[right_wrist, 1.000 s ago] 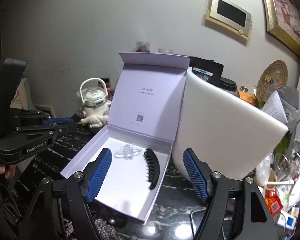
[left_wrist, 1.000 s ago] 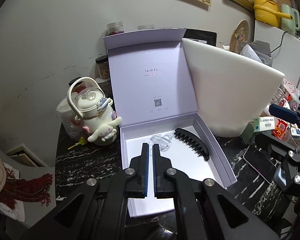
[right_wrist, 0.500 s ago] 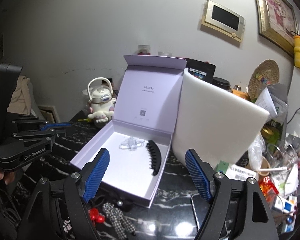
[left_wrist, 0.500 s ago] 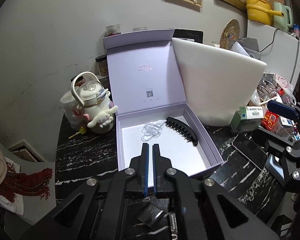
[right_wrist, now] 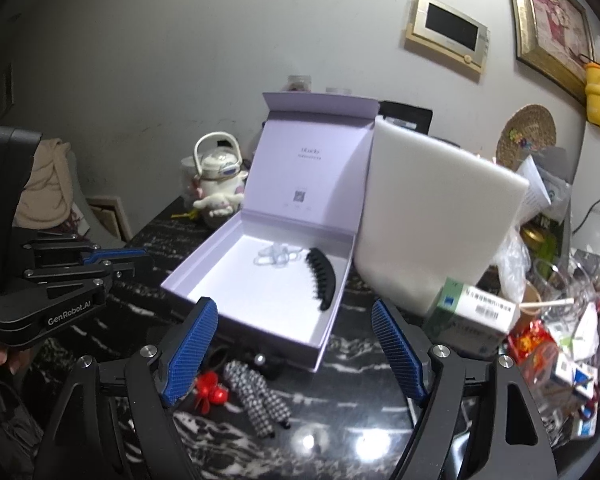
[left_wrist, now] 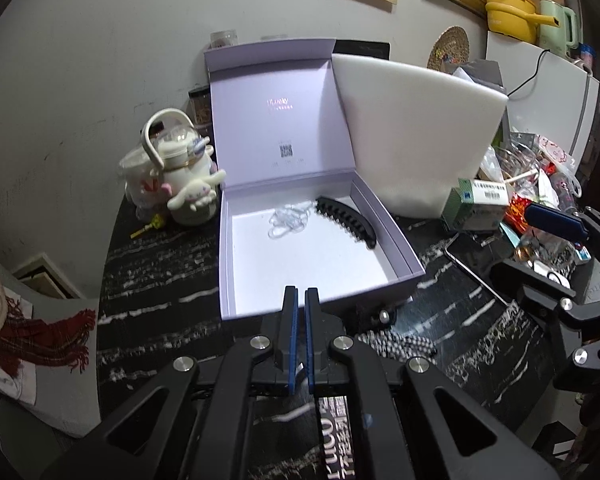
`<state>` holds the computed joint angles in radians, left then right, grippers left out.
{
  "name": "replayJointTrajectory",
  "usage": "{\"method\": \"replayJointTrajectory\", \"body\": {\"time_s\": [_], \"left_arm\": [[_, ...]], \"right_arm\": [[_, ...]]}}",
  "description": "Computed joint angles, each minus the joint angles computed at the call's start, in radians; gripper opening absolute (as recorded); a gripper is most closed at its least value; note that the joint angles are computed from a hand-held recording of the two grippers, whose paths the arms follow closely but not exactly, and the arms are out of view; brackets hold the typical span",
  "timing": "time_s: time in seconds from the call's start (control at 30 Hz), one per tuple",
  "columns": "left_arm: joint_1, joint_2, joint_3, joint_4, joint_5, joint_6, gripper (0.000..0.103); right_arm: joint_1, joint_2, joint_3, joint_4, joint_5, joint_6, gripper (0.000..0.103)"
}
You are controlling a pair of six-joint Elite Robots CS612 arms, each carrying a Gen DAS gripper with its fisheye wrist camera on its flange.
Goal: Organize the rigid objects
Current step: 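Withdraw both grippers from the box back over the table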
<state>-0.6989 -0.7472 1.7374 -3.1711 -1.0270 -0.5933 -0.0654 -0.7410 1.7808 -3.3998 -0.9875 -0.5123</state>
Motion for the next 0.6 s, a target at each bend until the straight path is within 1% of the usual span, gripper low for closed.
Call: {"method": "replayJointTrajectory", "body": {"time_s": [0.2,0.47,0.6], "left_arm": [[-0.009,-0.001,0.033,-0.010,-0.036,-0.039,0.003],[-0.019,0.007,0.059,-0.019,-0.064,-0.066,0.003],[-0.017,0.019,0.064,-0.025,-0.111,-0.086,0.003]], "right_arm": [[-0.001,0.002,0.027,0.026,0.004,-0.025,0.081],[-0.003,0.009,0.056,0.055,0.007,-0.048,0.081],[-0.004,0.015,0.061,0.083,0.003,-0.048,0.081]]}}
